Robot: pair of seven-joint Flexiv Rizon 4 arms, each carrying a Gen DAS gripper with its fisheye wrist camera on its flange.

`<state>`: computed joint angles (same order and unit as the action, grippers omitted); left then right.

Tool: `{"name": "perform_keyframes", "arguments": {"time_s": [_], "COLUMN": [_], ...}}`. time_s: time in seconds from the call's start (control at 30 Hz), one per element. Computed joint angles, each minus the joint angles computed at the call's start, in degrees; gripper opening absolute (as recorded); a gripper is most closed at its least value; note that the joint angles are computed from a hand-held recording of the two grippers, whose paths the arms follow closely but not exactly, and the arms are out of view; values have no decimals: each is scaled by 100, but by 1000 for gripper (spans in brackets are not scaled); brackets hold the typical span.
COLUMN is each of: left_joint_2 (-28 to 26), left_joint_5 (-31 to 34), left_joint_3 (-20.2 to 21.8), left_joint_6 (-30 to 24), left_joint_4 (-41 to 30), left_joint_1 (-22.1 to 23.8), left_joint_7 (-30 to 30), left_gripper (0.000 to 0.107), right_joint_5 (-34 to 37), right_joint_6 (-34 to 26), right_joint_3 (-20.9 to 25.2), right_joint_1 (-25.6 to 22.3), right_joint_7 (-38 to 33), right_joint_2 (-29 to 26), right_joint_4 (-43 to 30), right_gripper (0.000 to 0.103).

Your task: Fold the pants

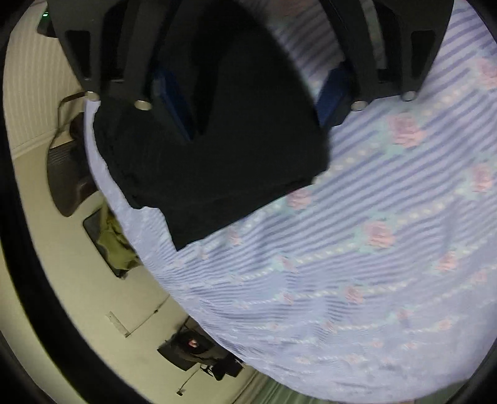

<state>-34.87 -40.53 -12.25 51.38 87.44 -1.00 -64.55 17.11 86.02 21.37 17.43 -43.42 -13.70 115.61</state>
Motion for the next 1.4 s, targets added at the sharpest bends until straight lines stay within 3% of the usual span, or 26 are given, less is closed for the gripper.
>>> {"name": "perform_keyframes", "arguments": {"time_s": [0.07,0.1,0.13,0.2,0.3,0.53,0.7,0.97,1.2,1.4], "left_joint_2": [-76,-119,-130,-29,264,1261,1896,3012,4319,5691], "left_joint_5": [202,210,110,21,261,1150,2070,2855,4122,5009], "left_joint_3": [120,105,47,7,148,644,935,1012,853,403], "left_joint_6": [21,-17,-19,160,383,807,691,617,477,-71], "left_joint_4": [-117,-169,-169,-51,124,756,984,1392,1953,2501], "left_joint_1": [-122,-117,-90,-98,-235,-612,-891,-1132,-1098,-586], "left_joint_7": [-255,-324,-412,-468,-645,-1395,-2178,-3645,-5728,-7463], "left_gripper": [47,30,24,20,18,16,15,14,13,13], "right_joint_5": [110,66,60,47,372,62,69,772,1412,1847], "right_joint_6": [-57,-137,-217,-455,-951,-1927,-2515,-3505,-4823,-5676], "right_joint_3": [48,-6,-25,-67,31,-496,-786,-1198,-1560,-1749], "right_joint_1": [-116,-103,-114,-142,-343,-154,-114,-69,162,401], "right_joint_7": [-116,-107,-136,-231,-832,-1595,-2261,-3515,-4750,-5544], "right_joint_2": [62,70,85,123,192,815,1267,2095,2835,3235], "right_joint_4": [28,1,-21,-96,-363,-638,-829,-1212,-1616,-1939], "right_gripper": [71,65,60,38,25,18,16,15,15,15]}}
